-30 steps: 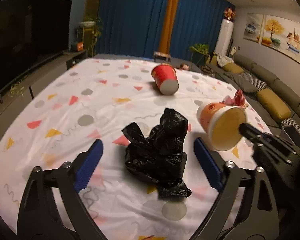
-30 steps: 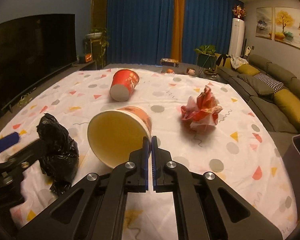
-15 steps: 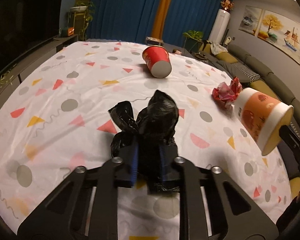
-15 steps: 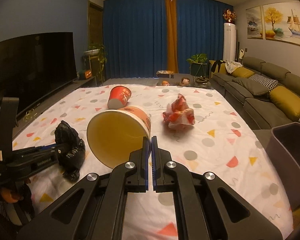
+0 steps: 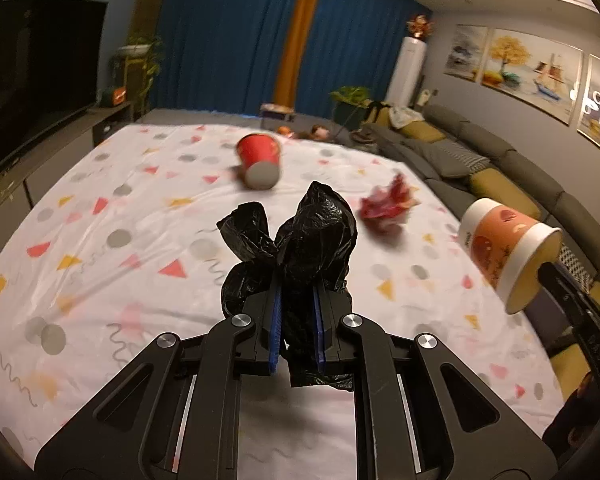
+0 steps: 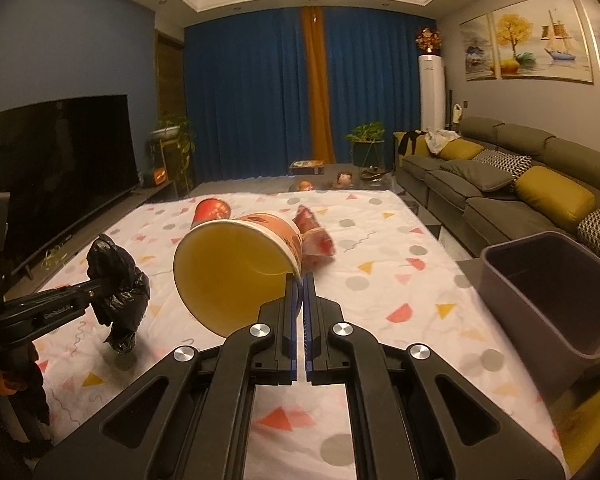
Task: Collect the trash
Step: 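Grasp the black plastic bag with the left tool while the right tool grasps the white paper cup, then carry the black bag and white cup over the grey bin with both tools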
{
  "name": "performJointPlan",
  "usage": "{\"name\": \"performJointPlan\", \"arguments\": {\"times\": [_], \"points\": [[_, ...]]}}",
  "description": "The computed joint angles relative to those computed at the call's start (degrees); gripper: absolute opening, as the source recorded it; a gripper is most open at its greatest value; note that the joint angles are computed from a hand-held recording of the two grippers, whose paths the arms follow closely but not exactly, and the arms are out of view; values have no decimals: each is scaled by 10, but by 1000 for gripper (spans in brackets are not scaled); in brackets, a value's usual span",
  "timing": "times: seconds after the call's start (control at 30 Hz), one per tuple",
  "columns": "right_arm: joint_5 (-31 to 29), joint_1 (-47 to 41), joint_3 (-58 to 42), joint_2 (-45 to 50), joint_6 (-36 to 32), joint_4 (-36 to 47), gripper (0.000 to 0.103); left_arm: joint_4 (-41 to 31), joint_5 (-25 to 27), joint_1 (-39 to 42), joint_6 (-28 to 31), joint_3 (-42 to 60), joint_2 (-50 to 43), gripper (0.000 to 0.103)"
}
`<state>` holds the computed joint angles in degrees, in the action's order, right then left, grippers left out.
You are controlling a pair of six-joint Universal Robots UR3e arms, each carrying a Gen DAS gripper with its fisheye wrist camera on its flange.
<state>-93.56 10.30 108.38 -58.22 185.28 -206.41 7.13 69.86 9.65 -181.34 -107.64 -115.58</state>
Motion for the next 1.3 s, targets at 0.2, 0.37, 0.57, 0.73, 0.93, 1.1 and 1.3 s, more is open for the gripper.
{"name": "performJointPlan", "arguments": {"times": [0.2,0.37,0.57,0.73,0.93,1.1,1.3], "points": [[13,-32,85,-50,2,-56,4,9,10,-44,-3,-3,23,12],[33,-76,158,-90,6,-102,4,4,31,-93,-9,19,20,12],[63,-144,243,-137,6,-154,4,-13,58,-160,-14,68,-1,12],[99,-222,315,-179,2,-191,4,-28,79,-219,-16,127,-35,12],[145,-313,375,-210,-5,-225,4,-67,92,-280,-18,229,-91,12],[165,-370,400,-219,-9,-250,4,-104,97,-323,-14,325,-143,12],[202,-453,415,-212,-17,-261,4,-167,93,-366,-16,489,-233,12]]}}
